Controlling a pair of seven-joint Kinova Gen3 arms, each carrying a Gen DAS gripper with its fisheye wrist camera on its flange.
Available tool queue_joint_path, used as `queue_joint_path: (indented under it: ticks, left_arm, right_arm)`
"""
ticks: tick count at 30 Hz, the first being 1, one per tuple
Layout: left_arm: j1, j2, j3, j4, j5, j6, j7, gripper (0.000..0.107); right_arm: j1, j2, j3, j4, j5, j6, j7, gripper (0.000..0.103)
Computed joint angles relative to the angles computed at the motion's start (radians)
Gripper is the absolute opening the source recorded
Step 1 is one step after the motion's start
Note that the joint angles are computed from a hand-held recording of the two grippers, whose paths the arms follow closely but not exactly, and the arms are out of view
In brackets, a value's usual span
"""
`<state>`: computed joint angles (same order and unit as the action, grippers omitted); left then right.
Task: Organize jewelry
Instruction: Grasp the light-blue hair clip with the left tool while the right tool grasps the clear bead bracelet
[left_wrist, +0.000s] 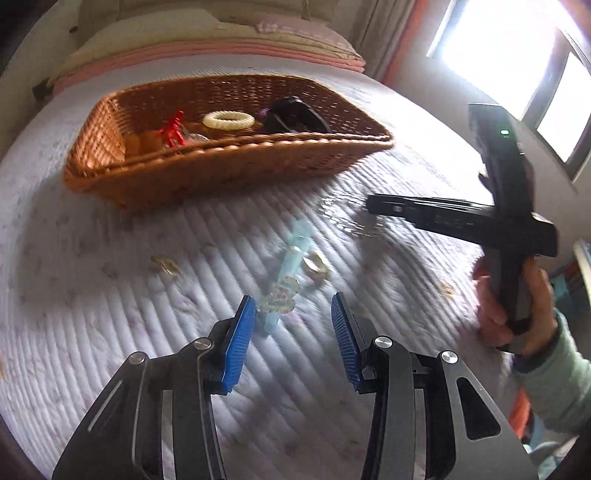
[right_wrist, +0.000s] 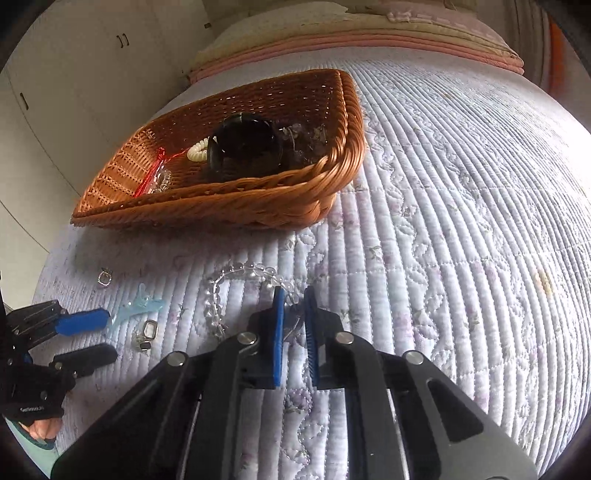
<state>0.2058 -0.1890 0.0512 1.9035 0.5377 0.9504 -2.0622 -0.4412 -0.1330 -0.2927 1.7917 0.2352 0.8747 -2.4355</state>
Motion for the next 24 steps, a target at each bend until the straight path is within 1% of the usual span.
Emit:
queue_joint_path:
  ticks: [2, 3, 6, 8, 10, 13, 15, 16, 17, 18, 21, 24]
  left_arm:
    - [0.008, -0.015, -0.017, 0.012, 0.036, 0.015, -0.017, 0.040]
    - [0.003, -0.021, -0.004, 0.015, 0.032, 0.004, -0.002, 0.040]
    - [0.002, -0.033, 0.027, 0.021, -0.015, -0.045, 0.062, 0.040]
    - [0.004, -0.018, 0.061, 0.010, -0.079, -0.070, 0.122, 0.040]
    - [0.021, 0.011, 0.062, -0.002, -0.097, -0.074, 0.134, 0.040]
    - [0.038, 0.016, 0.092, -0.001, -0.158, -0.116, 0.185, 0.040]
    - [0.042, 0.015, 0.111, 0.000, -0.209, -0.134, 0.251, 0.014]
    - [0.033, 0.008, 0.124, 0.006, -0.234, -0.144, 0.279, 0.008]
    - [0.039, 0.002, 0.119, 0.012, -0.243, -0.150, 0.293, 0.006]
    - [0.056, -0.007, 0.096, 0.020, -0.236, -0.153, 0.295, 0.006]
    - [0.053, -0.052, 0.079, 0.059, -0.226, -0.168, 0.325, 0.006]
    - [0.054, -0.096, 0.062, 0.093, -0.213, -0.168, 0.354, 0.006]
  right_arm:
    - [0.000, -0.010, 0.005, 0.008, -0.014, -0.008, 0.009, 0.009]
    - [0.001, -0.012, 0.006, 0.009, -0.018, -0.008, 0.013, 0.009]
    - [0.002, -0.011, -0.001, 0.006, -0.016, -0.005, 0.016, 0.009]
    - [0.001, -0.009, -0.009, 0.004, -0.003, 0.001, 0.010, 0.009]
    - [-0.001, -0.007, -0.018, 0.004, 0.016, 0.001, -0.007, 0.009]
    - [-0.006, -0.002, -0.022, 0.002, 0.033, 0.007, -0.019, 0.009]
    - [-0.012, 0.008, -0.034, -0.006, 0.059, 0.018, -0.038, 0.009]
    - [-0.018, 0.014, -0.040, -0.011, 0.076, 0.029, -0.046, 0.009]
    - [-0.026, 0.018, -0.037, -0.015, 0.076, 0.031, -0.039, 0.009]
    - [-0.033, 0.019, -0.036, -0.017, 0.078, 0.032, -0.033, 0.009]
    - [-0.059, 0.027, -0.050, -0.028, 0.116, 0.056, -0.037, 0.006]
    - [-0.081, 0.009, -0.043, -0.026, 0.086, 0.067, 0.009, 0.006]
